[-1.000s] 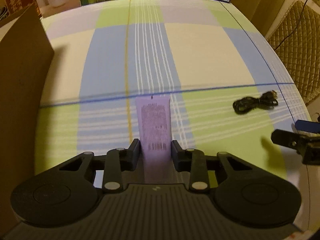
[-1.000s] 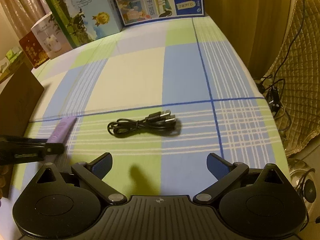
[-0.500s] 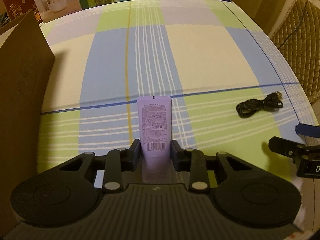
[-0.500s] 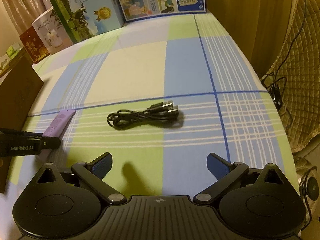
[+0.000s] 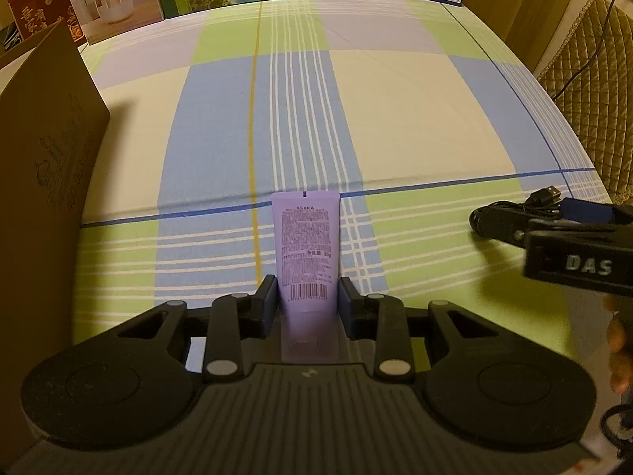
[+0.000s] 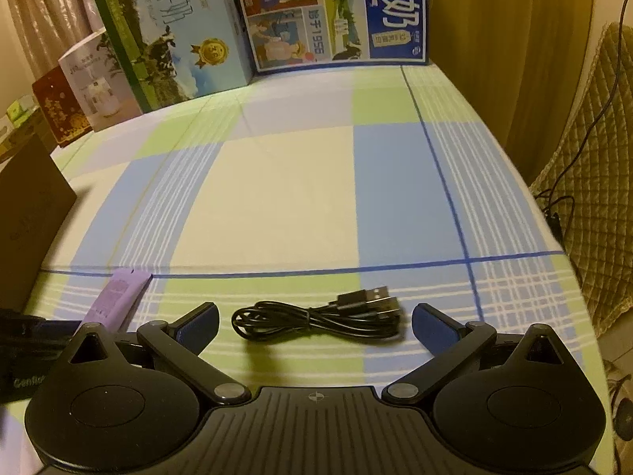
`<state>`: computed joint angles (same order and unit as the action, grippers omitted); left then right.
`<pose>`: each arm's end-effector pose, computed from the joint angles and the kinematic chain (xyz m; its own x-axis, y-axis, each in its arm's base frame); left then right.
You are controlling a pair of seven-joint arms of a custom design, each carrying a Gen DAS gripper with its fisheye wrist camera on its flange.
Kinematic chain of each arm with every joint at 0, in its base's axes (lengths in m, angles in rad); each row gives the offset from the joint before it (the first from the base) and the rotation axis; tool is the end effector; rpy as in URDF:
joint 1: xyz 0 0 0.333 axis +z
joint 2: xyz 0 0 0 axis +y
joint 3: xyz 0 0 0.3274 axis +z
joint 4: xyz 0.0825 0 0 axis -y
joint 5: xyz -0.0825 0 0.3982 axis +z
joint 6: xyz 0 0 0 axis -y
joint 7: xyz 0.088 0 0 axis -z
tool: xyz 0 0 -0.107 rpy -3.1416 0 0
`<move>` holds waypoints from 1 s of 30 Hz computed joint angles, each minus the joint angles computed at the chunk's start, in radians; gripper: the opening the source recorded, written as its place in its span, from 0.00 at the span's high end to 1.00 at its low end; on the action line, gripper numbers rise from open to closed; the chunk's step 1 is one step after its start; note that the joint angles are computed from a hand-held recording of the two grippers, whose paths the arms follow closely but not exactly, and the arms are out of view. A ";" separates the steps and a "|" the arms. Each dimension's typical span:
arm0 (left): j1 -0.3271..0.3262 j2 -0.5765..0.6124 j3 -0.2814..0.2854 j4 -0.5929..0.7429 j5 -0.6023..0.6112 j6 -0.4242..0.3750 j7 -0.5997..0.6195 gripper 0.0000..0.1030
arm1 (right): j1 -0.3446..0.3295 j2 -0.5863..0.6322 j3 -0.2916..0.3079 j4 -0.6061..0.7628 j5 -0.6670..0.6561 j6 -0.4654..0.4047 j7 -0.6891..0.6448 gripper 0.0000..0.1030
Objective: Organize objects
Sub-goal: 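Grasp the lavender tube with the left tool while the right tool grasps the black USB cable, then carry the lavender tube with the left tool to the box while the right tool carries the cable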
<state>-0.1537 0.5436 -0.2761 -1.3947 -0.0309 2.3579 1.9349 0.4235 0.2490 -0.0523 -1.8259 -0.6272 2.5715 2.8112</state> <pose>0.7119 -0.2757 0.4544 -0.6516 -0.7585 0.0107 -0.6811 0.5788 -0.4484 0.6255 0.2566 0.4551 -0.3541 -0.9244 -0.1421 -0.7096 0.3645 -0.6031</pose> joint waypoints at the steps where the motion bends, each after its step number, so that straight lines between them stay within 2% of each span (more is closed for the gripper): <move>1: 0.000 0.002 0.000 0.002 0.000 -0.001 0.000 0.73 | -0.001 0.010 0.002 0.013 0.007 -0.011 -0.008 0.02; 8: -0.003 0.004 0.002 0.008 0.005 -0.006 -0.005 0.73 | 0.016 0.039 -0.008 0.050 -0.005 -0.070 -0.025 0.03; 9: -0.004 0.004 0.002 0.008 0.006 -0.005 -0.005 0.73 | 0.017 0.039 -0.009 0.050 -0.012 -0.071 -0.029 0.06; 11: -0.005 0.005 0.002 0.009 0.008 -0.004 -0.007 0.73 | 0.018 0.043 -0.005 0.059 -0.013 -0.089 -0.057 0.08; 22: 0.000 -0.016 0.002 -0.022 0.011 0.009 -0.008 0.73 | 0.016 -0.016 0.025 -0.018 0.017 -0.059 -0.112 0.09; 30: 0.029 -0.087 0.002 -0.117 -0.014 0.016 0.016 0.73 | 0.007 -0.076 0.066 -0.091 0.073 -0.033 -0.180 0.09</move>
<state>-0.1244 0.4564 -0.2741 -1.5121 -0.0454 2.3738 1.9506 0.4308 0.1735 0.0139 -1.9168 -0.5539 2.5381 2.6316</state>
